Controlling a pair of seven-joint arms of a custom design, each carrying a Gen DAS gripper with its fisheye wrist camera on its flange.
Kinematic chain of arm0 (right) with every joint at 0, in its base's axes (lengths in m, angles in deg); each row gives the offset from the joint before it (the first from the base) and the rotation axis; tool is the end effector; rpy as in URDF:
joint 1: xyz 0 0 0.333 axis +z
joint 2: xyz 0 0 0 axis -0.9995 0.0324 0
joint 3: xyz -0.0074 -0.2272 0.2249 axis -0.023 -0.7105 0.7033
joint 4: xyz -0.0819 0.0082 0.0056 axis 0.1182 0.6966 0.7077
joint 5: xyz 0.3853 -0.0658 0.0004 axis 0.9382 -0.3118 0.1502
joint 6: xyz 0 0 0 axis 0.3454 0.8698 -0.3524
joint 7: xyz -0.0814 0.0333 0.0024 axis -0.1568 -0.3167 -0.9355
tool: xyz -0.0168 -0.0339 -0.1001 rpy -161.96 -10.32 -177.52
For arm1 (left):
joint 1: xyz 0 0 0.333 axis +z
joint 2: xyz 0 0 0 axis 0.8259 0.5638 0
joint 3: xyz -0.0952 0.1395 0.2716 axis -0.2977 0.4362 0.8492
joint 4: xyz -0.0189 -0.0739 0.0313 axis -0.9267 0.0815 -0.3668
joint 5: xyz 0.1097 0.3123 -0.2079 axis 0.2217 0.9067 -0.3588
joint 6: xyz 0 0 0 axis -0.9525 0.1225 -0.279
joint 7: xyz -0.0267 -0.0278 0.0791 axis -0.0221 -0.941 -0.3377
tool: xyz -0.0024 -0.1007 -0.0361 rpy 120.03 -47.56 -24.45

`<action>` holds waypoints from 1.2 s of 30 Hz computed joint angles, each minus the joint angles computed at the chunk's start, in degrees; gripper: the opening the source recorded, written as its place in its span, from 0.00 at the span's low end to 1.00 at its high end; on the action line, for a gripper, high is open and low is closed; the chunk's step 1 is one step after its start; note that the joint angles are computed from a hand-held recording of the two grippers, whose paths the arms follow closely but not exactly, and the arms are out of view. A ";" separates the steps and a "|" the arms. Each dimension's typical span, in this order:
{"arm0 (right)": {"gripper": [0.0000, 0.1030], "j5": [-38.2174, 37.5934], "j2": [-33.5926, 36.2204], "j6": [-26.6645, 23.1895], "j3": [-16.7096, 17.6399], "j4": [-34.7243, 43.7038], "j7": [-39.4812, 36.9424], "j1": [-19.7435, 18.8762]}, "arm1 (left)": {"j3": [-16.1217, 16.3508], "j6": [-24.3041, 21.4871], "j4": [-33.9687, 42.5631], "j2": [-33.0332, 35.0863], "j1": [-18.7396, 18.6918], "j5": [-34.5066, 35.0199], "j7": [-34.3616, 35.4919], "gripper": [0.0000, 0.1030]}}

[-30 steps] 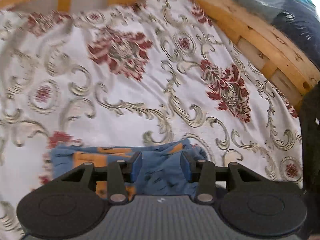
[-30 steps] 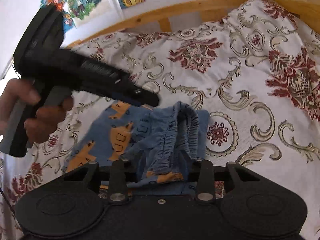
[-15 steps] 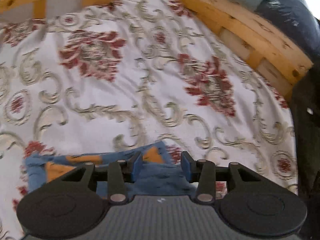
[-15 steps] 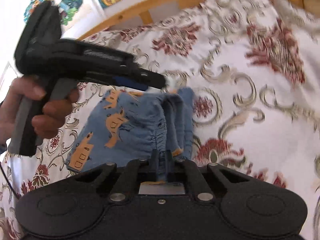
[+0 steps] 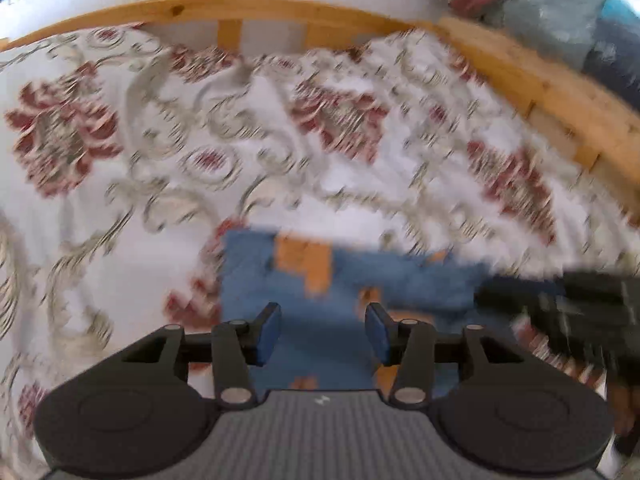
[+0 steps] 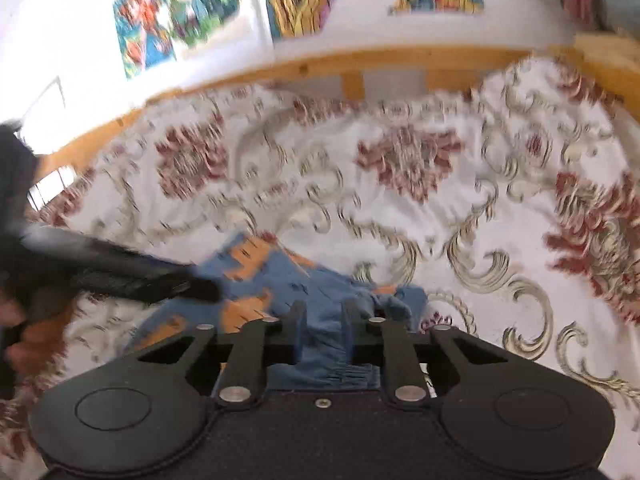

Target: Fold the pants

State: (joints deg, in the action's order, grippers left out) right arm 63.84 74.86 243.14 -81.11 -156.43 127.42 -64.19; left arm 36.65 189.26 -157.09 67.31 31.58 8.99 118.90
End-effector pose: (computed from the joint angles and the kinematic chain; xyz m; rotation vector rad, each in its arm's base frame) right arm 0.6703 0.3381 0.4917 -1.8577 1.3728 -0.4793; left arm 0.6796 -0.3824 0.5173 -1.6776 2.0300 -0.9384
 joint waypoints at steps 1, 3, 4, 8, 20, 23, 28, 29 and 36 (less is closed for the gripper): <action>0.07 -0.05 1.01 -1.63 -0.56 1.06 0.53 -0.06 | 0.99 -0.99 -1.39 -0.54 -0.60 1.06 -0.94 0.51; 0.02 4.41 1.31 -0.86 2.79 0.09 -1.17 -3.59 | 1.47 -0.54 -5.20 -1.99 -0.51 1.91 -2.60 0.50; 0.00 7.10 1.00 -0.35 4.37 -0.40 -1.54 -5.17 | 1.16 2.28 -8.62 -3.49 0.24 1.99 -2.80 0.51; 0.19 8.49 -3.41 6.77 5.18 -6.49 -3.96 -5.48 | 1.11 4.34 -13.27 -6.74 1.07 2.09 -5.41 0.58; 0.19 -1.64 -8.47 4.98 -1.83 -13.68 -0.25 2.37 | 1.27 -7.13 -8.90 -6.71 -1.98 8.88 -11.11 0.61; 0.32 -3.45 -9.67 5.27 -2.57 -14.43 2.51 2.82 | 1.04 -8.01 -8.67 -6.86 -1.99 9.88 -11.14 0.63; 0.44 -5.50 -11.81 3.49 -2.06 -17.01 4.14 2.36 | 0.32 -8.38 -9.86 -8.07 -1.60 10.01 -11.16 0.72; 0.45 -5.08 -12.13 3.07 -1.37 -17.57 3.92 1.77 | 0.31 -8.44 -10.05 -8.18 -1.57 10.18 -11.15 0.75; 0.78 9.26 -12.29 6.69 8.00 -17.60 -2.80 -7.66 | -1.30 -3.15 -14.76 -11.18 1.42 7.64 -8.74 0.86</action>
State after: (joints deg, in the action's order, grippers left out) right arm 73.10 62.57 249.83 -73.11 -174.03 124.63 -71.85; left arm 35.35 186.11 -171.84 56.13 33.00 16.62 110.16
